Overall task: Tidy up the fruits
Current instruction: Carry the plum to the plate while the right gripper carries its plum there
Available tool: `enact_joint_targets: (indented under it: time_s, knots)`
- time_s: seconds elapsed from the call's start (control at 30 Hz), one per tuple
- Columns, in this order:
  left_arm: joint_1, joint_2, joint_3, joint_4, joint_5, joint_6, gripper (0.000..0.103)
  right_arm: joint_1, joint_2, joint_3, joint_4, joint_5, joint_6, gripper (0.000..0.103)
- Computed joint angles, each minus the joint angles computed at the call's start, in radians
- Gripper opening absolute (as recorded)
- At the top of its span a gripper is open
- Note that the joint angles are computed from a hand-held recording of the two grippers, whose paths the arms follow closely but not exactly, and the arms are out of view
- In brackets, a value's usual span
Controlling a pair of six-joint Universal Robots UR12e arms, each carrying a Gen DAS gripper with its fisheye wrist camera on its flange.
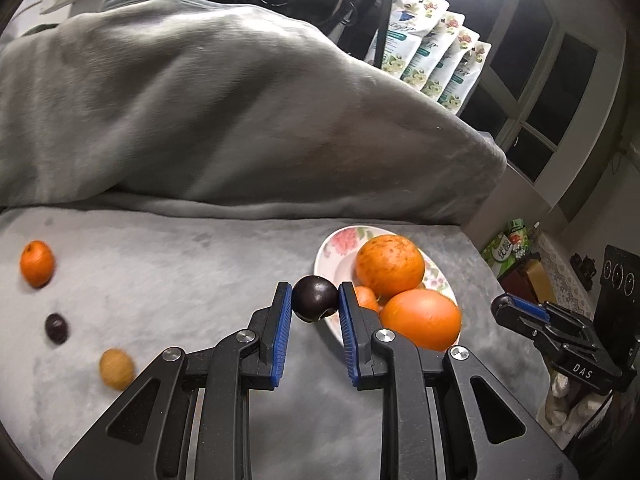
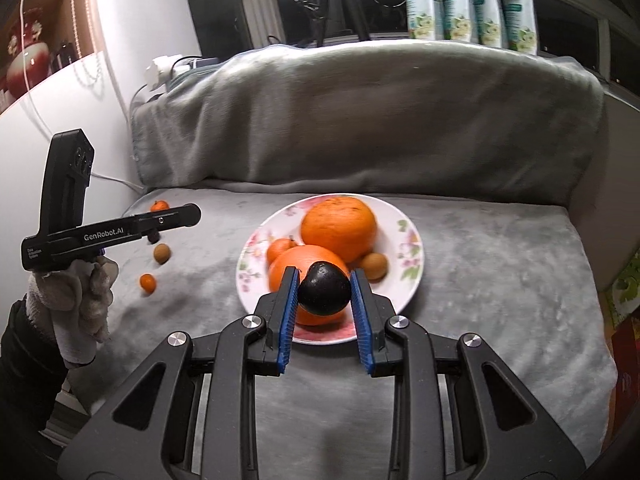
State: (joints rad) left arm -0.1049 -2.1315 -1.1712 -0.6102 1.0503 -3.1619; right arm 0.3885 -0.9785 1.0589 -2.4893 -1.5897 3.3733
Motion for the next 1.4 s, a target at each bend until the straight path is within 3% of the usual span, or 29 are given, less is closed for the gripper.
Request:
enact_joint_targets:
  time_s: [0.73, 1.4]
  knots:
    - [-0.04, -0.085, 0.136, -0.088, 0.028, 0.034, 0.022, -0.029, 0.012, 0.012, 0.013, 0.018, 0.033, 0.027]
    - [-0.048, -0.104, 0.169, -0.127, 0.022, 0.048, 0.022, -0.03, 0.032, -0.008, 0.027, 0.035, 0.024, 0.027]
